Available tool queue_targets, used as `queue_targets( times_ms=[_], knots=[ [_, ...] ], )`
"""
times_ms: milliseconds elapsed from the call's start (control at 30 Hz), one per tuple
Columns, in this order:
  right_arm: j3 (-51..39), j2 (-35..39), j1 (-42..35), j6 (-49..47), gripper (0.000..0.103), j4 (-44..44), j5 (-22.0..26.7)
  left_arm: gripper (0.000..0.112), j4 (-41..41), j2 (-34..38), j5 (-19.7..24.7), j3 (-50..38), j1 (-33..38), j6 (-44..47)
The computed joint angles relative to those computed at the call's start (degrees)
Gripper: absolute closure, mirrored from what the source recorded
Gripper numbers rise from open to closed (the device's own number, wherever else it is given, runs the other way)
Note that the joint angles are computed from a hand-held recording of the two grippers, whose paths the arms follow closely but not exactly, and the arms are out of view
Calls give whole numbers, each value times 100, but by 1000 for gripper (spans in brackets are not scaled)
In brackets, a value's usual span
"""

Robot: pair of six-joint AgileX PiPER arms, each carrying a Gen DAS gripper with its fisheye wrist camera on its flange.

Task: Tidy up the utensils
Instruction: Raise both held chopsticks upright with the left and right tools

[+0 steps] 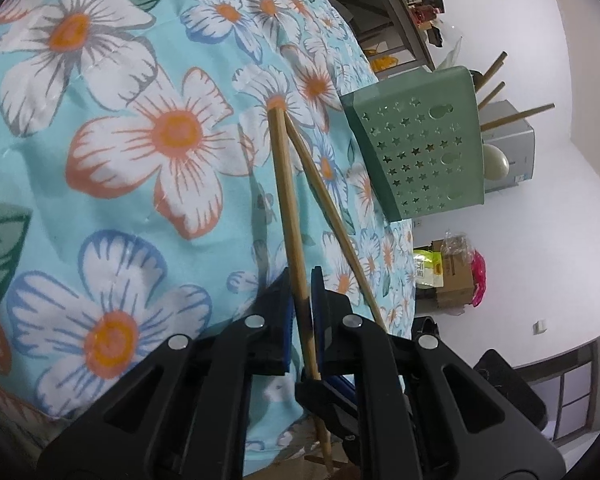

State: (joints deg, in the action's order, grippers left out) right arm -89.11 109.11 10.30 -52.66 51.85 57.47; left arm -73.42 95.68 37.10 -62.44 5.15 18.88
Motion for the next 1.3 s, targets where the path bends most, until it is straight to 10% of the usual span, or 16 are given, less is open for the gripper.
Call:
queue_targets(
  times_ms=[933,1300],
  knots=[
    [-1088,455,330,1079,92,-817,535,105,-480,-134,484,256,676,1277],
    [-2325,749,23,1627,69,-1454,645,104,-538,-224,179,370,533,1873]
  ],
)
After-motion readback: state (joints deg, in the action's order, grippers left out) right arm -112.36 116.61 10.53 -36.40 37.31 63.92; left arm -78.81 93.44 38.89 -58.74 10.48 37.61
